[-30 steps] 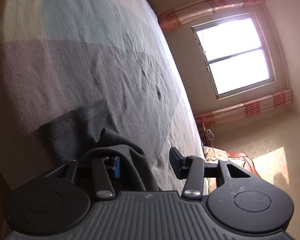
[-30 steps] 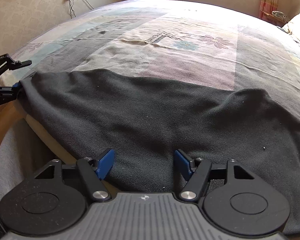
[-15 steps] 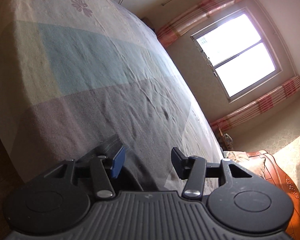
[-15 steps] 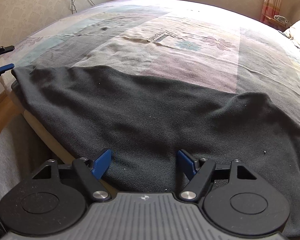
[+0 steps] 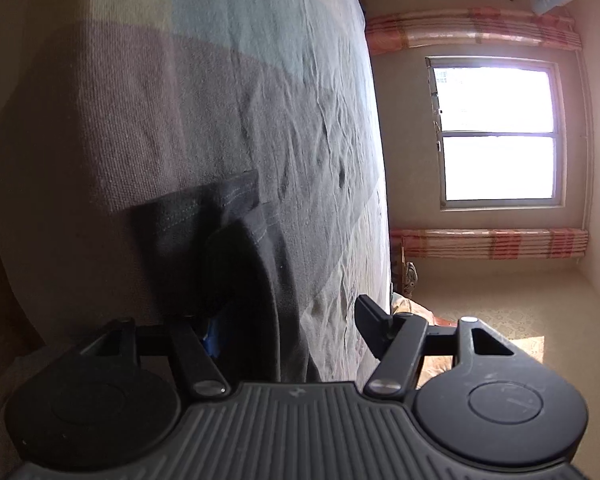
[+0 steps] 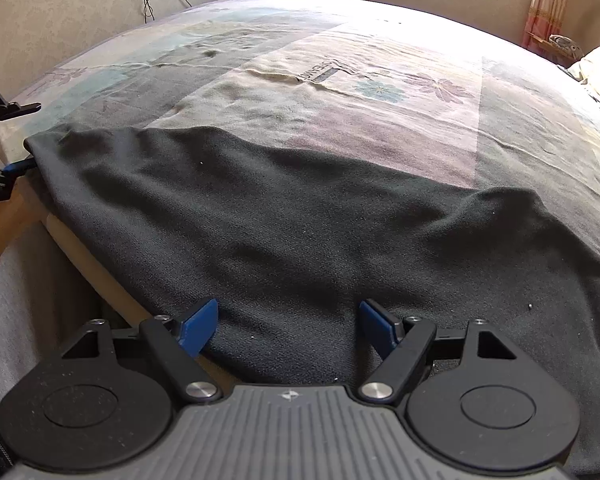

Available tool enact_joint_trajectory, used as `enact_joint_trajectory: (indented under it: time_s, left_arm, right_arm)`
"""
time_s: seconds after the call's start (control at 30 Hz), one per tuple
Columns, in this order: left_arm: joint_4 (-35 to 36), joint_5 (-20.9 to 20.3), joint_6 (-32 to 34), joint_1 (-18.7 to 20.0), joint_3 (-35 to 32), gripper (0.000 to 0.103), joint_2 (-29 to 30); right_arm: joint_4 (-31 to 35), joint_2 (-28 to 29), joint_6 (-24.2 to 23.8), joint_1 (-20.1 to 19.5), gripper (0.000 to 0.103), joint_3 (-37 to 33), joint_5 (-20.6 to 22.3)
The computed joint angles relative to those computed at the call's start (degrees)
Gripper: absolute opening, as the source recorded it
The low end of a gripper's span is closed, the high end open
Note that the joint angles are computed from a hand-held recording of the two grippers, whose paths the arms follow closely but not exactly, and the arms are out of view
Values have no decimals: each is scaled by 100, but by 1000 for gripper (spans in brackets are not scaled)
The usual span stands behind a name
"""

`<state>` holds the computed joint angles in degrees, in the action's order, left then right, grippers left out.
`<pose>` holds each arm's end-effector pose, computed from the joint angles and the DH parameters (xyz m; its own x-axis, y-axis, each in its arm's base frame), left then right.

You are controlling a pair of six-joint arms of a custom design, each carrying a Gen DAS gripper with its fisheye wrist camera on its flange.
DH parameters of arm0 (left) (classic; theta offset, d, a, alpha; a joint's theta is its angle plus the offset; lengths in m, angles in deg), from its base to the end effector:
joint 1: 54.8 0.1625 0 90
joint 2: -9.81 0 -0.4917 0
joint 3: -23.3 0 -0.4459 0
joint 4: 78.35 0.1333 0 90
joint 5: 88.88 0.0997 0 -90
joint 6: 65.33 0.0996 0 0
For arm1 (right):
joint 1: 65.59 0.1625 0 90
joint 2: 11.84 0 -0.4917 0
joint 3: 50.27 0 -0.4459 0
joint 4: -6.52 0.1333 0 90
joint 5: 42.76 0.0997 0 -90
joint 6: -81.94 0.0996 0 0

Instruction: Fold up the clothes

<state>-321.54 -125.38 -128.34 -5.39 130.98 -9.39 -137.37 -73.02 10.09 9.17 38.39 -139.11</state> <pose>-0.2104 -0.5734 -0.0567 -0.6673 -0.3639 0.6498 -0.6977 0.0003 -0.7163 -0.0834 -0.7712 0.3432 -0.5184 -0.7250 0.4535 -0.8256 0.5625 -0.0444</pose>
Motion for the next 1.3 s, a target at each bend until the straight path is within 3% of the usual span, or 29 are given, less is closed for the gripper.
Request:
enact_joint_trajectory:
  time_s: [0.1, 0.27, 0.33, 0.5, 0.7, 0.8, 1.0, 1.17, 1.3]
  left_arm:
    - [96, -61, 140, 117, -188, 64, 34]
    - [-1371, -357, 2017, 70, -607, 64, 246]
    - [-1611, -423, 2574, 21, -642, 68, 203]
    - [-385, -61, 1945, 34, -317, 70, -104]
    - [-33, -136, 1382, 183, -141, 67, -81]
    - [172, -7, 1434, 182, -153, 51, -77]
    - [1491, 611, 1241, -7, -183, 14, -168]
    - [1546, 1023, 1442, -186, -259, 8, -165]
    - [1148, 1243, 1891, -336, -285, 3, -188]
  right_arm:
    - [-40, -1, 9, 10, 82, 16, -33]
    - [-110, 5, -15, 22, 82, 42, -71]
    - [-123, 9, -25, 26, 82, 44, -79]
    - [-190, 12, -62, 30, 84, 78, -86]
    - [-199, 12, -90, 29, 85, 87, -82]
    - [-218, 9, -122, 29, 86, 103, -85]
    - [-202, 16, -163, 20, 86, 81, -78]
    - [-223, 19, -195, 27, 87, 93, -90]
    - [-241, 16, -212, 23, 87, 102, -89]
